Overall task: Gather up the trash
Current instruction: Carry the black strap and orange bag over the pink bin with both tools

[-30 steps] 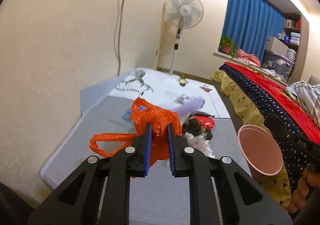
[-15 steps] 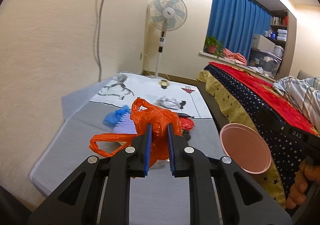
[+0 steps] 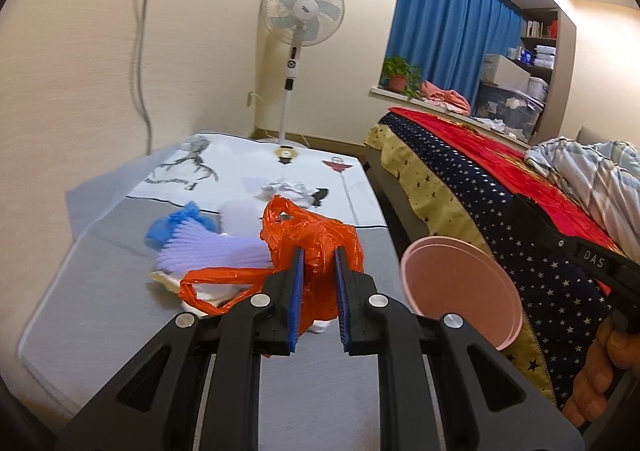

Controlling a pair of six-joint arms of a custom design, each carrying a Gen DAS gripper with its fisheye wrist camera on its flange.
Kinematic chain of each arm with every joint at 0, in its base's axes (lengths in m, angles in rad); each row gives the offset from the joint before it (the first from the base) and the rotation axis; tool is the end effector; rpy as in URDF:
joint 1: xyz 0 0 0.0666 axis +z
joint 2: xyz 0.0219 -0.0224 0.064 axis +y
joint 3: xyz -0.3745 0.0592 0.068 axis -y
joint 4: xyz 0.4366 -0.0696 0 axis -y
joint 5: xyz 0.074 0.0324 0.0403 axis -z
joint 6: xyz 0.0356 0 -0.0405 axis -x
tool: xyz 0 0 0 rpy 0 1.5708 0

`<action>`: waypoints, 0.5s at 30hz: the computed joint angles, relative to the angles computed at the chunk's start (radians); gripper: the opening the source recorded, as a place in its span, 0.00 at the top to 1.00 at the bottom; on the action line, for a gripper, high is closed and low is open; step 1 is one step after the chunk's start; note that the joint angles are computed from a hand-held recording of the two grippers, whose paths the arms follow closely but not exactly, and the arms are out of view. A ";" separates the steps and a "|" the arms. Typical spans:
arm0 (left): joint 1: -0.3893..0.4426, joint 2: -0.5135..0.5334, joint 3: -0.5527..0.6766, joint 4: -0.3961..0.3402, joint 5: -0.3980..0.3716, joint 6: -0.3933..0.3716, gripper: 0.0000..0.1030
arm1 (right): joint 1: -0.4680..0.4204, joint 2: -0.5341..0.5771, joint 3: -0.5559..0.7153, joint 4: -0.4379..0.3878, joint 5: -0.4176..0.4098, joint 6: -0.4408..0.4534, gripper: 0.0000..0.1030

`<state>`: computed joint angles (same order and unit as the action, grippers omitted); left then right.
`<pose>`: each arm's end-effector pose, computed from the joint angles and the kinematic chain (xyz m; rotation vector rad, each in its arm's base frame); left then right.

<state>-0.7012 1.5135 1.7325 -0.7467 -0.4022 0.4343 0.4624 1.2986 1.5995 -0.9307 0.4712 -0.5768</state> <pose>0.4570 -0.3681 0.5493 0.0348 2.0641 -0.2812 0.4450 0.2033 0.5766 0.3776 2.0909 0.0931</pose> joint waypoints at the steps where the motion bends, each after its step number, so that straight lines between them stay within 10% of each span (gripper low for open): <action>1: -0.002 0.008 0.008 0.000 0.007 0.000 0.86 | -0.005 -0.001 -0.002 0.002 0.002 -0.004 0.89; 15: -0.023 0.154 0.158 -0.002 0.099 -0.055 0.86 | -0.091 -0.007 -0.030 -0.013 0.018 -0.077 0.89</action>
<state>-0.7245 1.6680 1.8910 -0.7482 -0.3029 0.3797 0.3711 1.2911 1.5690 -0.9442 0.4889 -0.6538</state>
